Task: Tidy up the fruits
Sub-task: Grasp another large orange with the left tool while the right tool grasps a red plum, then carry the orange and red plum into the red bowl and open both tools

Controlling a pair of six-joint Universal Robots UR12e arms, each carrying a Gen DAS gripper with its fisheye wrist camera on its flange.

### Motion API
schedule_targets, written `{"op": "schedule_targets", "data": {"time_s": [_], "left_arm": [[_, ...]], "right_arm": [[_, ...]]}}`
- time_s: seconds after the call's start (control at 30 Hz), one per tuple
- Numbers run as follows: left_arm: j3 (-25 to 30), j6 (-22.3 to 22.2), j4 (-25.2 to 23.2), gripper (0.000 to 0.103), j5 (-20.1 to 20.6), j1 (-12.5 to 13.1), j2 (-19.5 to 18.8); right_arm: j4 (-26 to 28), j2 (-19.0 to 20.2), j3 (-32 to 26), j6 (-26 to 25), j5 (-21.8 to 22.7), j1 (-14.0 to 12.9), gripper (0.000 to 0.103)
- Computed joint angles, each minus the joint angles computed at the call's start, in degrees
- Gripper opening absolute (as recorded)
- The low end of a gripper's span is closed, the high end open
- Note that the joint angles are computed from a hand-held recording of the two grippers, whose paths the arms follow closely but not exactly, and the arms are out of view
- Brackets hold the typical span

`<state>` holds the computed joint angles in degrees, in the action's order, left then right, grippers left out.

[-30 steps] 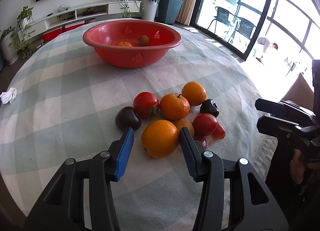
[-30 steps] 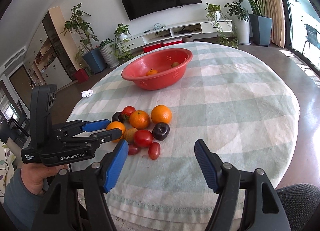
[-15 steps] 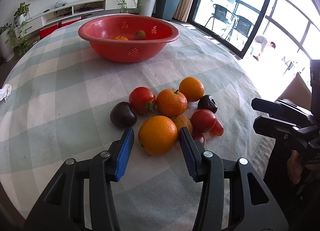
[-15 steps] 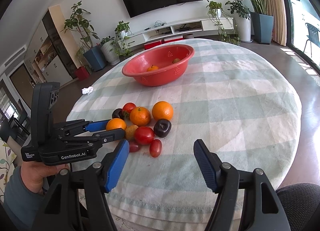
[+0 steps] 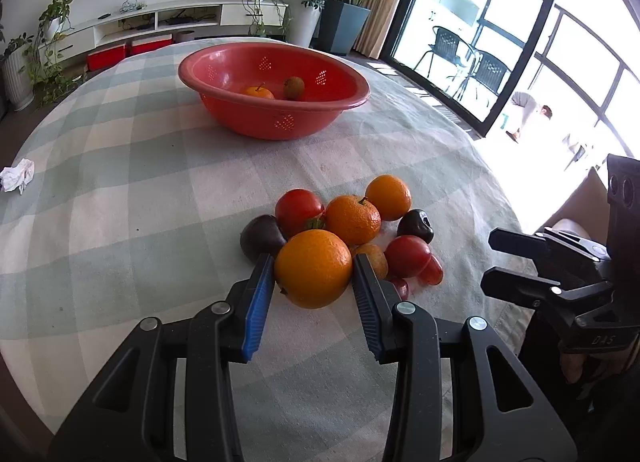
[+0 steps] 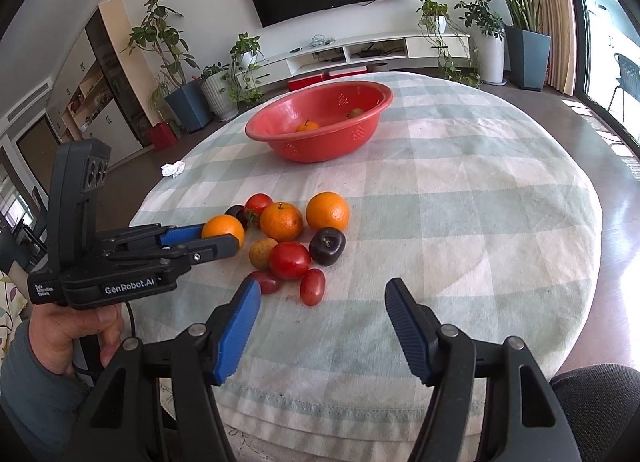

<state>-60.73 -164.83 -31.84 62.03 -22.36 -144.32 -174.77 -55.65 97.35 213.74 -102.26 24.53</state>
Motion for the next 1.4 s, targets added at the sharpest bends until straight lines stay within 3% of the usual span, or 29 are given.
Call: {"op": "schedule_targets", "data": {"time_s": [0.37, 0.8, 0.93, 1.4], "left_arm": [[-0.99, -1.35, 1.41, 0.037, -1.45, 0.48, 0.49], [-1.47, -1.19, 1.65, 0.037, -1.98, 0.49, 0.73], [-1.49, -1.20, 1.65, 0.037, -1.77, 0.42, 0.74], [-1.70, -1.27, 2.12, 0.037, -1.73, 0.41, 0.77]], "right_arm": [[9.44, 2.20, -4.74, -3.53, -0.79, 0.21, 0.045], [14.05, 3.69, -7.58, -7.15, -3.60, 0.76, 0.031], [15.15, 3.92, -8.17, -9.16, -4.93, 1.31, 0.022], [14.46, 2.74, -6.84, -7.31, -3.32, 0.91, 0.020]]}}
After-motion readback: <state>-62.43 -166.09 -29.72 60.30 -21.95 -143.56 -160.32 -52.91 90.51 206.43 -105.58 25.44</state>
